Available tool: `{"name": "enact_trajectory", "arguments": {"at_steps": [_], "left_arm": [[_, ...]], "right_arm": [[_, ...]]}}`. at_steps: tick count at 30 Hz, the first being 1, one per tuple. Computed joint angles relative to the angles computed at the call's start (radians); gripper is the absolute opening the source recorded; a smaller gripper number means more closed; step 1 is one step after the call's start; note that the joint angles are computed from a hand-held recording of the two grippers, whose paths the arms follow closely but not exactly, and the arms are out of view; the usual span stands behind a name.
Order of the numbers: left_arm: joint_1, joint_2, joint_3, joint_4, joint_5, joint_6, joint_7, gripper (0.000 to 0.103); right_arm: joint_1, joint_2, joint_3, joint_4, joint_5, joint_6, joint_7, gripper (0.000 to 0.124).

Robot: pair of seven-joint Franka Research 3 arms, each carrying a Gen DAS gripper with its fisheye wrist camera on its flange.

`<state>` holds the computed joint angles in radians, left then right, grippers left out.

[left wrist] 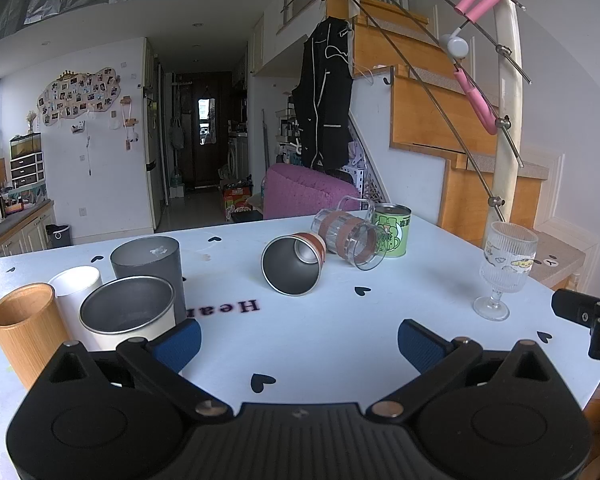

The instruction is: Flip cup upright

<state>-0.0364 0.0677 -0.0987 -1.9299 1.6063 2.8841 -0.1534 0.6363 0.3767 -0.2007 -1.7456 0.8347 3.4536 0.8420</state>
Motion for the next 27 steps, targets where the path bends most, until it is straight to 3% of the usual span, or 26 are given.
{"name": "enact_trajectory", "arguments": {"at_steps": [27], "left_arm": [[-0.001, -0.004, -0.001, -0.003, -0.007, -0.002, 0.007, 0.103]], "right_arm": [[-0.015, -0.012, 0.025, -0.013, 0.008, 0.007, -0.013, 0.103]]}}
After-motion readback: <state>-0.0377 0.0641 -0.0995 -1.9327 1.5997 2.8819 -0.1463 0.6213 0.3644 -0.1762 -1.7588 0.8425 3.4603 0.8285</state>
